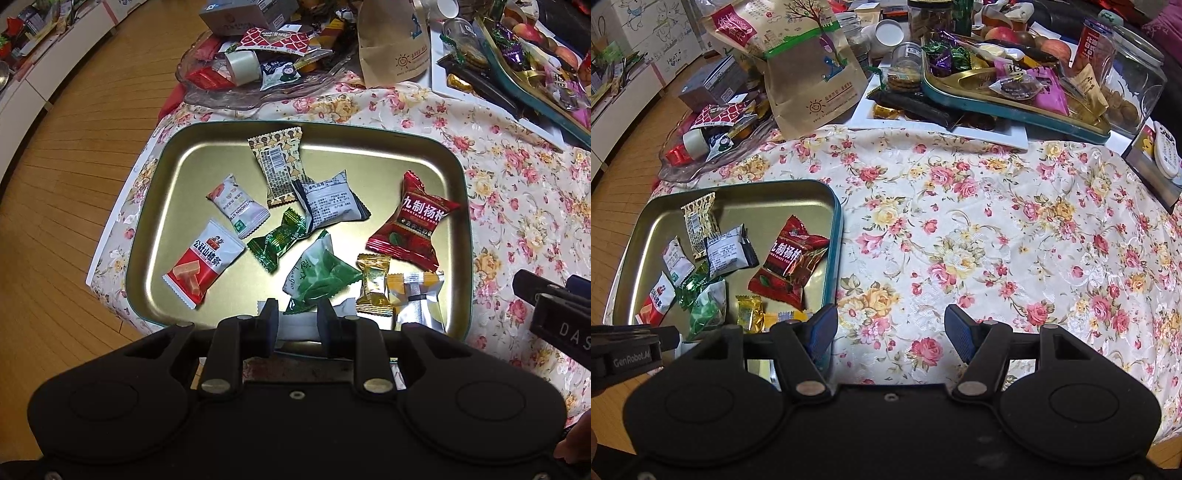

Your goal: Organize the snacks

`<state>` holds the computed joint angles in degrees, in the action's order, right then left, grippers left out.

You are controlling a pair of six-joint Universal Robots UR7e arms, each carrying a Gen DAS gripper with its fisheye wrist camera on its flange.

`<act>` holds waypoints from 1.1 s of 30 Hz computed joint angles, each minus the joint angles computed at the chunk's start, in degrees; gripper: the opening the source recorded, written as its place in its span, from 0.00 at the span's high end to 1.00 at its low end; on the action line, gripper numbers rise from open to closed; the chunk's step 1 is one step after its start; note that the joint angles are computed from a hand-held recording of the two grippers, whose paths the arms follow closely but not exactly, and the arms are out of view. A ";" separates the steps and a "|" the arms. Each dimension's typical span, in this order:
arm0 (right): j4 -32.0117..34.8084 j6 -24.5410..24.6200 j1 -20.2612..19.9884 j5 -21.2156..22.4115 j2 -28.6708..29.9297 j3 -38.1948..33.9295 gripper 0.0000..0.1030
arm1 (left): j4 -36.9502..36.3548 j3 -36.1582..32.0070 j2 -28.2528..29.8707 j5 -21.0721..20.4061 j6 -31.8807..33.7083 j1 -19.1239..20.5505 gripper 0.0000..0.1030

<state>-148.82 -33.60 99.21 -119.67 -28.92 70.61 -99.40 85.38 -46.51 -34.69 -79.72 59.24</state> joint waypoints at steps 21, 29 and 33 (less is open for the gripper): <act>0.65 0.16 0.15 0.23 0.18 -0.43 0.35 | 0.41 -0.21 0.26 0.50 0.16 -0.42 0.68; 0.97 0.19 0.09 0.11 0.19 -0.50 0.35 | 0.66 -0.27 0.31 0.52 0.05 -0.37 0.68; 1.20 0.33 0.09 0.06 0.21 -0.56 0.35 | 0.43 -0.24 0.33 0.45 0.29 -0.34 0.68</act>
<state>-147.63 -33.27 99.30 -119.60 -28.71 70.05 -98.97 85.15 -46.18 -34.24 -79.43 58.89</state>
